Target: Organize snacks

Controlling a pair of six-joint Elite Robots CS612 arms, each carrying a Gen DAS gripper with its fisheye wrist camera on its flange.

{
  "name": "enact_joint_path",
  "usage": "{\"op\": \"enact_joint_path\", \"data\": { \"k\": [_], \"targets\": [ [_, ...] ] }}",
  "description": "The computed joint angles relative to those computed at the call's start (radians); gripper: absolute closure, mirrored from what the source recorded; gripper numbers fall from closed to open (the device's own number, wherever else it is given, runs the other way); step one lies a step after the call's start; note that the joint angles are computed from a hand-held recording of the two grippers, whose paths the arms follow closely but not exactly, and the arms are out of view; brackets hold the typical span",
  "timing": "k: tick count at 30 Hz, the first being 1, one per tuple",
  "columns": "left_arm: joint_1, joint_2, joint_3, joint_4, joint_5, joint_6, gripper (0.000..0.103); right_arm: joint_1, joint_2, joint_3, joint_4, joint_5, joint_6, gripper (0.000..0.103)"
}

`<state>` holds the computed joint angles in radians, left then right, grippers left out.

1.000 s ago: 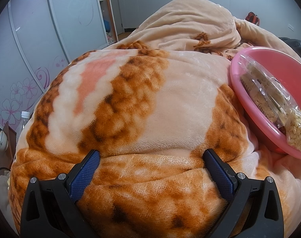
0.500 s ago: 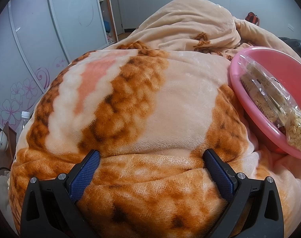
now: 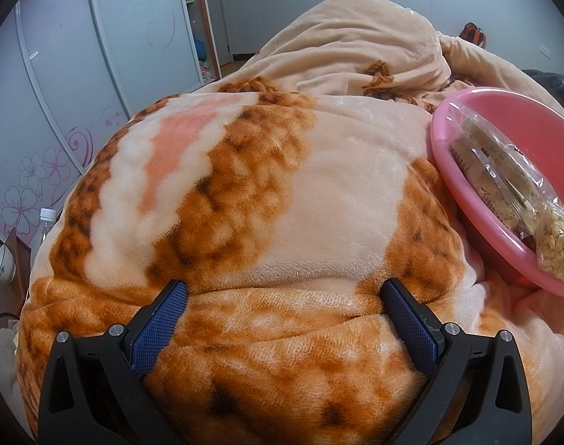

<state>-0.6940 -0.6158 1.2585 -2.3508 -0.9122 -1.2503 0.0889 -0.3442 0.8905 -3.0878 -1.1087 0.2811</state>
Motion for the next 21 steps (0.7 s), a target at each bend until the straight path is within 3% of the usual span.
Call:
{"op": "enact_joint_path", "data": {
  "k": [2,4,7,9,12,13,15,16,19,21],
  "targets": [
    [0.0,0.0,0.001,-0.001,0.0,0.0,0.0,-0.012,-0.042,0.052,-0.028,0.027,0.064,0.005],
    [0.0,-0.002,0.003,-0.001,-0.001,-0.001,0.0,-0.029,-0.078,0.112,-0.16,0.099,0.112,0.005],
    [0.0,-0.001,0.002,-0.001,-0.001,-0.001,0.0,-0.047,-0.144,0.228,-0.322,0.1,0.016,0.0],
    [0.0,-0.002,0.004,-0.002,0.0,0.0,0.0,-0.055,-0.191,0.315,-0.348,0.092,-0.032,0.0],
    [0.0,-0.001,0.003,-0.002,0.0,0.001,0.0,-0.079,-0.213,0.407,-0.366,0.246,-0.061,0.0],
    [0.0,-0.001,0.003,-0.002,0.0,0.0,0.0,-0.087,-0.219,0.425,-0.325,0.308,-0.115,0.0],
    [-0.001,-0.002,0.004,-0.003,0.0,-0.002,0.0,-0.085,-0.223,0.432,-0.149,0.437,-0.315,0.0],
    [-0.001,-0.001,0.002,0.002,0.001,-0.002,0.0,-0.073,-0.227,0.428,-0.055,0.451,-0.419,0.0],
    [0.001,0.0,-0.005,0.016,0.002,-0.001,0.0,-0.026,-0.251,0.412,0.241,0.318,-0.722,0.0],
    [0.002,0.0,-0.003,0.01,0.003,0.0,0.0,-0.014,-0.25,0.402,0.356,0.337,-0.842,0.001]
  ]
}}
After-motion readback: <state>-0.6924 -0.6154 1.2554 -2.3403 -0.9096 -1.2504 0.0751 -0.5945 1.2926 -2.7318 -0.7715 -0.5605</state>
